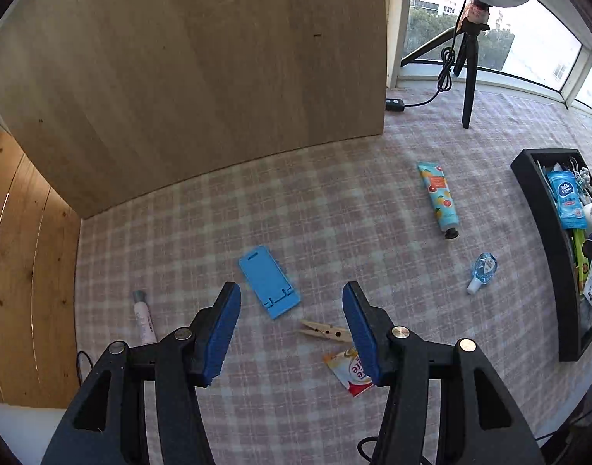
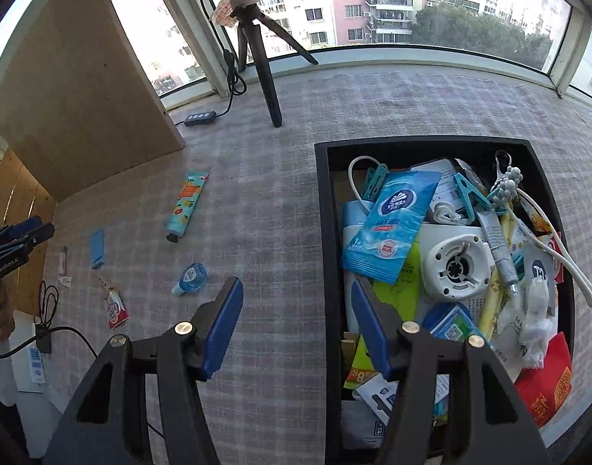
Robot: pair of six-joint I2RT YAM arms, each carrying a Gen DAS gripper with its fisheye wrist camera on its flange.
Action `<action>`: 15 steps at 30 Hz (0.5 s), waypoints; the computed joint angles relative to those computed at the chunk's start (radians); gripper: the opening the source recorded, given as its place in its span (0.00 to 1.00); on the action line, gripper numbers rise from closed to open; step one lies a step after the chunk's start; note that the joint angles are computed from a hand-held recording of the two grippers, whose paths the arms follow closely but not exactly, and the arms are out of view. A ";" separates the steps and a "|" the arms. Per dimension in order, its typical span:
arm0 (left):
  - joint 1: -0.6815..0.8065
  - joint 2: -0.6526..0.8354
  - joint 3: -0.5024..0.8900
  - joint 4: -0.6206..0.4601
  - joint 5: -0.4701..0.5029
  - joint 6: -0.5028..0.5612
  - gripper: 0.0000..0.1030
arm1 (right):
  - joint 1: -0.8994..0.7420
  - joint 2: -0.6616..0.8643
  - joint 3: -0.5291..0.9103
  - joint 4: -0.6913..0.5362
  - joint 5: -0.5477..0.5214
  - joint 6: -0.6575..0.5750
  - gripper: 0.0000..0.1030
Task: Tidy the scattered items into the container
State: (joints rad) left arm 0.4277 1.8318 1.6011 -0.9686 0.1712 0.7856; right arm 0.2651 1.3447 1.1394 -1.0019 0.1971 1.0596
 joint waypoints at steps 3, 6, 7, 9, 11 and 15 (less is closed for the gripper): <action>0.058 0.054 -0.015 0.041 -0.022 -0.027 0.51 | 0.039 0.099 0.001 0.090 -0.058 0.046 0.56; 0.087 0.136 0.039 0.036 -0.032 -0.096 0.51 | 0.079 0.206 0.034 0.133 -0.063 0.099 0.55; 0.090 0.159 0.053 0.038 -0.037 -0.115 0.51 | 0.085 0.232 0.041 0.148 -0.067 0.121 0.56; 0.085 0.211 0.093 0.030 -0.057 -0.158 0.52 | 0.082 0.267 0.029 0.205 -0.101 0.161 0.56; 0.075 0.266 0.145 0.002 -0.062 -0.188 0.53 | 0.081 0.313 0.042 0.225 -0.113 0.208 0.56; 0.039 0.357 0.222 -0.011 -0.081 -0.255 0.54 | 0.067 0.391 0.081 0.252 -0.140 0.272 0.55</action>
State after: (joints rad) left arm 0.4667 2.1888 1.8232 -0.9797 0.0905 0.5309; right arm 0.3320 1.7361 1.2202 -0.7501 0.0571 1.3315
